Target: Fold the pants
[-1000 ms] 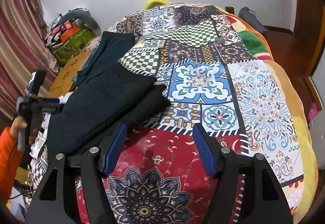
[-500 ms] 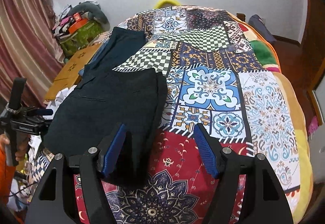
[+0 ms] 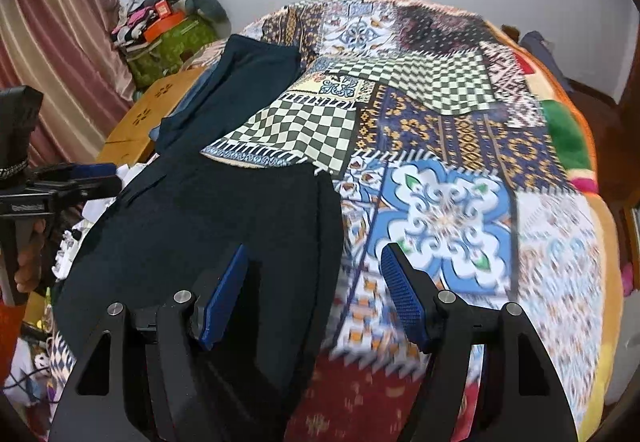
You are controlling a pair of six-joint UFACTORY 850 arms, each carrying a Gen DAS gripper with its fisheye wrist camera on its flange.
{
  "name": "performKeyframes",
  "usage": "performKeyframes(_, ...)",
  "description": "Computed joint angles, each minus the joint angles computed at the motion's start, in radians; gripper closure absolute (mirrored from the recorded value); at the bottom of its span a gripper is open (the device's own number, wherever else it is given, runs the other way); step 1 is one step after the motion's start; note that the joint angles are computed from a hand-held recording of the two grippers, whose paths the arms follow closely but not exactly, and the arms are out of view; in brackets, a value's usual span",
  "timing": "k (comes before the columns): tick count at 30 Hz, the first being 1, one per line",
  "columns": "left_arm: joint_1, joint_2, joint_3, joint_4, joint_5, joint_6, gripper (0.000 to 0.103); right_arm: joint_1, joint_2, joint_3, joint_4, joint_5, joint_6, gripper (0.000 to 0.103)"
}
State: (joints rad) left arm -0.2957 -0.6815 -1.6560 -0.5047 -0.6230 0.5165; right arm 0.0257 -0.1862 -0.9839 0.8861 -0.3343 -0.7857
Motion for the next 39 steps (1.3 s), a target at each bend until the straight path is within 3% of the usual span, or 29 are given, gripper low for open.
performKeyframes(4, 0.011, -0.100, -0.119, -0.112, -0.152, 0.060, 0.053, -0.020, -0.113, -0.106, -0.048, -0.111, 0.056, 0.066)
performKeyframes(6, 0.007, -0.119, -0.137, -0.098, -0.156, 0.064, 0.054, -0.027, -0.152, -0.141, -0.058, -0.155, 0.076, 0.070)
performKeyframes(9, 0.002, -0.114, -0.127, -0.096, -0.127, 0.084, 0.059, -0.013, -0.157, -0.137, -0.091, -0.126, 0.065, 0.075)
performKeyframes(13, -0.030, -0.075, -0.072, 0.070, 0.013, -0.007, 0.059, 0.009, -0.142, -0.108, -0.109, -0.055, 0.016, 0.081)
performKeyframes(18, -0.065, -0.044, -0.032, 0.277, 0.108, -0.154, 0.059, 0.026, -0.156, -0.136, -0.253, -0.054, 0.154, 0.081)
performKeyframes(22, -0.073, 0.015, 0.022, 0.385, 0.172, -0.243, 0.059, 0.030, -0.104, -0.118, -0.328, -0.033, 0.214, 0.081)
performKeyframes(26, -0.063, 0.079, 0.077, 0.267, 0.191, -0.124, 0.059, 0.035, -0.004, -0.056, -0.214, -0.005, 0.084, 0.081)
performKeyframes(30, -0.064, 0.112, 0.118, 0.157, 0.164, -0.018, 0.059, 0.052, 0.051, -0.015, -0.073, -0.033, -0.045, 0.073)
performKeyframes(32, -0.072, 0.120, 0.145, 0.171, 0.167, -0.026, 0.059, 0.071, 0.065, 0.004, -0.062, -0.037, -0.058, 0.068)
performKeyframes(34, -0.079, 0.123, 0.174, 0.235, 0.153, -0.069, 0.059, 0.092, 0.062, 0.020, -0.107, -0.026, -0.021, 0.055)
performKeyframes(36, -0.081, 0.143, 0.224, 0.270, 0.179, -0.076, 0.051, 0.104, 0.062, 0.048, -0.154, -0.027, 0.024, 0.053)
performKeyframes(39, -0.067, 0.208, 0.321, 0.229, 0.234, -0.018, 0.044, 0.088, 0.101, 0.119, 0.002, -0.004, -0.095, 0.051)
